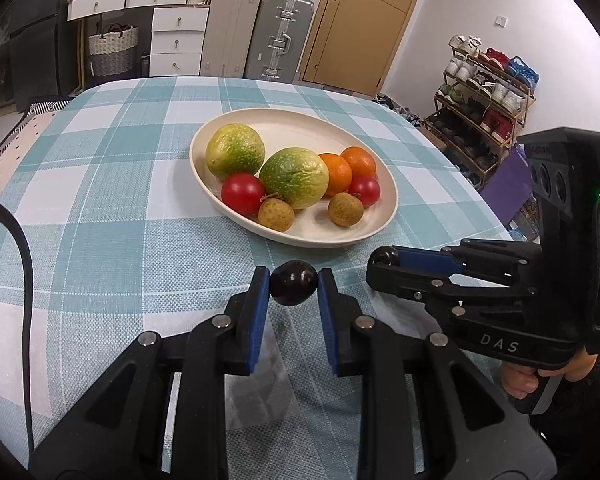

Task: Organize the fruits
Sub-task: 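Carry both plums over the plate with both grippers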

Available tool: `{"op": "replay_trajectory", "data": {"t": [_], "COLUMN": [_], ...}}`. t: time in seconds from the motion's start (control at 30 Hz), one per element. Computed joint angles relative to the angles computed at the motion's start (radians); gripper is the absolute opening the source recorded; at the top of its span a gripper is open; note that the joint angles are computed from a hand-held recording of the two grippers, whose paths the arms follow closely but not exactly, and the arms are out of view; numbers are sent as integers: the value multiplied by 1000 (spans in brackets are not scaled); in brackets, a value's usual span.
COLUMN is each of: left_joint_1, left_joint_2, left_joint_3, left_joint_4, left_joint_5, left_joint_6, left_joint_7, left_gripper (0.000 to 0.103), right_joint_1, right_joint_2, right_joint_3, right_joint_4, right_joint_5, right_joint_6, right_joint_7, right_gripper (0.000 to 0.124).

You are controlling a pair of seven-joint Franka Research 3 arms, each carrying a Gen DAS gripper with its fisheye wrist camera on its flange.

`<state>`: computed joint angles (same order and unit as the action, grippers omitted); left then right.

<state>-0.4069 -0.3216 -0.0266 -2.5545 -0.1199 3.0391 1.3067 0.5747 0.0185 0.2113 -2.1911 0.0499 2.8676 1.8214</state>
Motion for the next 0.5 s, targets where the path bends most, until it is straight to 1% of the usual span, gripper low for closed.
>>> {"op": "replay_trajectory", "data": {"t": [0.23, 0.43, 0.5], "left_joint_1": [0, -9, -3], "left_joint_2": [9, 34, 47], "left_joint_3": [-4, -1, -8], "left_joint_4": [18, 46, 58], "left_joint_5": [6, 4, 7], "left_joint_6": [10, 14, 14], "left_joint_7": [4, 21, 25], "left_gripper": [22, 22, 22], "right_joint_1": [-13, -29, -33], "right_joint_2": [-41, -55, -54], "right_joint_3": [0, 4, 3], "right_joint_4": [-38, -47, -50], "right_joint_5": [-4, -15, -11], "right_joint_6": [41, 71, 88], "right_joint_7": [14, 31, 35], "right_gripper": [26, 26, 26]}}
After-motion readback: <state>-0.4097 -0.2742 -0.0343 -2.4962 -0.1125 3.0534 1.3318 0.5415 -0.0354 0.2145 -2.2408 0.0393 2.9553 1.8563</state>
